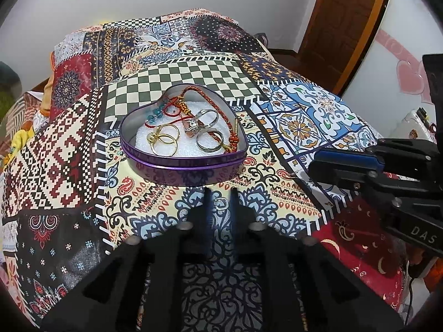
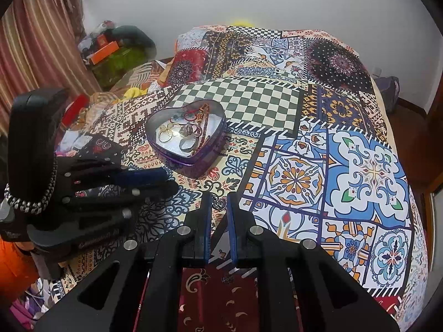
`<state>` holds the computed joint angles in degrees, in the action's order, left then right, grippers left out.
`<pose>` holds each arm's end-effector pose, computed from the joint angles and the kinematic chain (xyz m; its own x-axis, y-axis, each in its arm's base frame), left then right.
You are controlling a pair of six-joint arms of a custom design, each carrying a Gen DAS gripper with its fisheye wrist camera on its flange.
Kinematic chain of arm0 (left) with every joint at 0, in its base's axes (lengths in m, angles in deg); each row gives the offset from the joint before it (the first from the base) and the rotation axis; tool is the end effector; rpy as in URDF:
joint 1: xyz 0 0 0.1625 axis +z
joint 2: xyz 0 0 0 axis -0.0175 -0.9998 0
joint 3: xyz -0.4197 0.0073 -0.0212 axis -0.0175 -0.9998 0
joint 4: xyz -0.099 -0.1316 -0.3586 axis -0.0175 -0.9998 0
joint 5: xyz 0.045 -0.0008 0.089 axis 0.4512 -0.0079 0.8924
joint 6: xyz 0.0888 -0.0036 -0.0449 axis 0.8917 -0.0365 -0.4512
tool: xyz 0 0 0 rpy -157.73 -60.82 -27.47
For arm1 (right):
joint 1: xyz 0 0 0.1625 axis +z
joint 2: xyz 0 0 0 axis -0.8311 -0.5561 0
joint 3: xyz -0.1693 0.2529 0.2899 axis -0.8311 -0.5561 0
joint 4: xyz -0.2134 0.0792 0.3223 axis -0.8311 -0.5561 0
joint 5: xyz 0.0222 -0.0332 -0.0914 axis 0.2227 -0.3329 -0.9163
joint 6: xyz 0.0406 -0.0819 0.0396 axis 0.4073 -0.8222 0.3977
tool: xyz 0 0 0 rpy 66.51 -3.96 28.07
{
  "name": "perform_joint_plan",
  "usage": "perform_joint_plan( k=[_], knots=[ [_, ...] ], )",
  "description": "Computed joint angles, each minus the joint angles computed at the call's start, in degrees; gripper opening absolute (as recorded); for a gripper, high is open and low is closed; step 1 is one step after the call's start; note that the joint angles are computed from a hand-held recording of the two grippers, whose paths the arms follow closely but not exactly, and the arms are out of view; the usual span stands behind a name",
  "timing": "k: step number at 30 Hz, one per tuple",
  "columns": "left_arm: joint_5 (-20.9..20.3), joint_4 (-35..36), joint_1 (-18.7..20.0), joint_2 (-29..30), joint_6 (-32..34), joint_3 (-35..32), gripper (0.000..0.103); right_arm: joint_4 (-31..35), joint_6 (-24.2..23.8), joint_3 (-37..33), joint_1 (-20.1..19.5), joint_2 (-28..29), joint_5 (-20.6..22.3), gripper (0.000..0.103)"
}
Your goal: Organize jewelry
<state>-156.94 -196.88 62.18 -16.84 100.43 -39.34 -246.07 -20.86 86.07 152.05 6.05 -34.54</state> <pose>-0.2719 -0.8477 0.0706 -0.5915 0.6974 -0.4048 0.7668 0.6418 -0.0148 0.1661 -0.7687 0.2198 -0.8330 -0.0558 0.5504 -0.3775 0.7847 -0.4917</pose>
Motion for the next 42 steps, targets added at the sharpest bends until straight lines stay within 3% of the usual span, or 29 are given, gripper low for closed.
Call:
perform_joint_plan(
  k=[9, 15, 30, 42],
  knots=[
    [0.1, -6.1, -0.3, -4.4, 2.0, 7.7, 0.008, -0.4, -0.2, -0.6, 0.4, -0.1, -0.1, 0.01],
    [-0.7, -7.7, -0.2, -5.9, 1.8, 8.0, 0.008, -1.6, -1.0, -2.7, 1.4, 0.6, 0.8, 0.01],
    [-3.0, -10.0, -0.1, -4.2, 2.8, 0.7, 0.008, -1.7, -4.6, -12.9, 3.6, 5.1, 4.4, 0.01],
    [-2.9, -6.8, 0.7, 1.2, 3.6, -8.4, 0.008, 3.7, -4.9, -22.0, 2.8, 10.1, 5.6, 0.01]
  ],
)
